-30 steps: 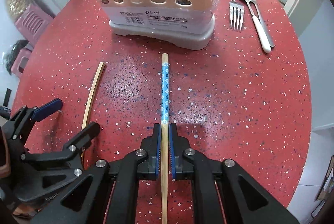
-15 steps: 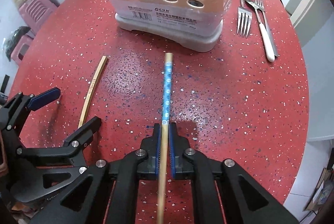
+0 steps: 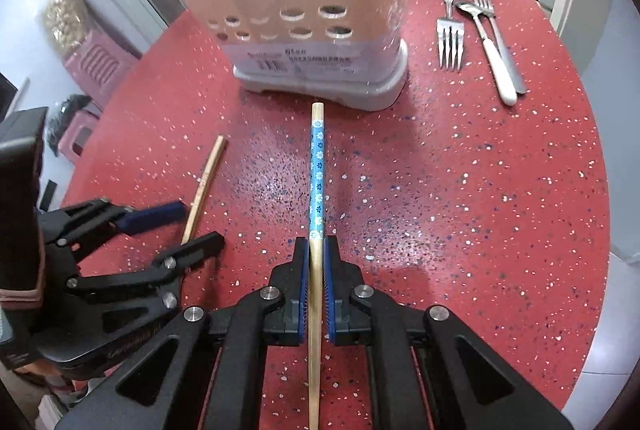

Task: Organize utensils
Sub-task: 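Close the left gripper on the plain wooden chopstick while the right holds its chopstick, then lift both chopsticks and carry them over the beige holder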

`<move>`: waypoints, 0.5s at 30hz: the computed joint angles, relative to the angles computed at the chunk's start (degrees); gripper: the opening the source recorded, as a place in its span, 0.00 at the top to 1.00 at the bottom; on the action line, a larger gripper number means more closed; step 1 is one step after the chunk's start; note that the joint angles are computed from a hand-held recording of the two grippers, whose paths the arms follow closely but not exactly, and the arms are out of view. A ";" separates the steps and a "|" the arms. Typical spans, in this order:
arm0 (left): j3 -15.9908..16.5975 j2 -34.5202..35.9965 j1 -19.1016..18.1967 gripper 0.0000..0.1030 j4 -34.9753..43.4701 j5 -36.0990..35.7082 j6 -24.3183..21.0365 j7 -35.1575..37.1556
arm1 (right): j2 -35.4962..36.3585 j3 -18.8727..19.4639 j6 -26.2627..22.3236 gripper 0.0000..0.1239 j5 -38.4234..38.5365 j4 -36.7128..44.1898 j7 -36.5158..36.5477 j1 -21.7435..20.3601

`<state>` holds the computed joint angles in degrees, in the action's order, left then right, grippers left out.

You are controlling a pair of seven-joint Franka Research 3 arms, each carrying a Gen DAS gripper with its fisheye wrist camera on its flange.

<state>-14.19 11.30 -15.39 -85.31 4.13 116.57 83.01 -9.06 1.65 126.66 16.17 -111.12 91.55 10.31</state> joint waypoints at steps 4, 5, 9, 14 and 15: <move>-0.10 -1.30 0.23 0.70 -2.29 -0.79 2.28 0.53 | -2.70 -0.30 1.13 0.94 0.54 -2.31 -1.04 -0.22; -0.07 -1.76 0.37 0.70 -3.10 -1.20 2.98 0.52 | -3.22 -0.39 1.37 0.94 0.90 -2.79 -1.29 -0.24; -0.03 -6.04 1.11 0.70 -9.97 -4.18 8.78 0.84 | -4.90 -0.33 2.26 0.94 1.93 -4.47 -1.34 -0.23; 0.32 -10.80 1.22 0.70 -17.11 -6.95 16.46 1.98 | -4.72 -0.53 3.66 0.94 3.37 -4.54 -1.93 -0.17; 0.43 -11.73 1.16 0.70 -18.22 -7.04 17.74 1.64 | -5.13 -0.64 3.88 0.94 3.55 -4.96 -2.12 -0.24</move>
<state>-13.76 -0.43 -14.23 -103.53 -2.92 134.31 84.66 -14.19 1.00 130.54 19.72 -116.08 89.43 10.07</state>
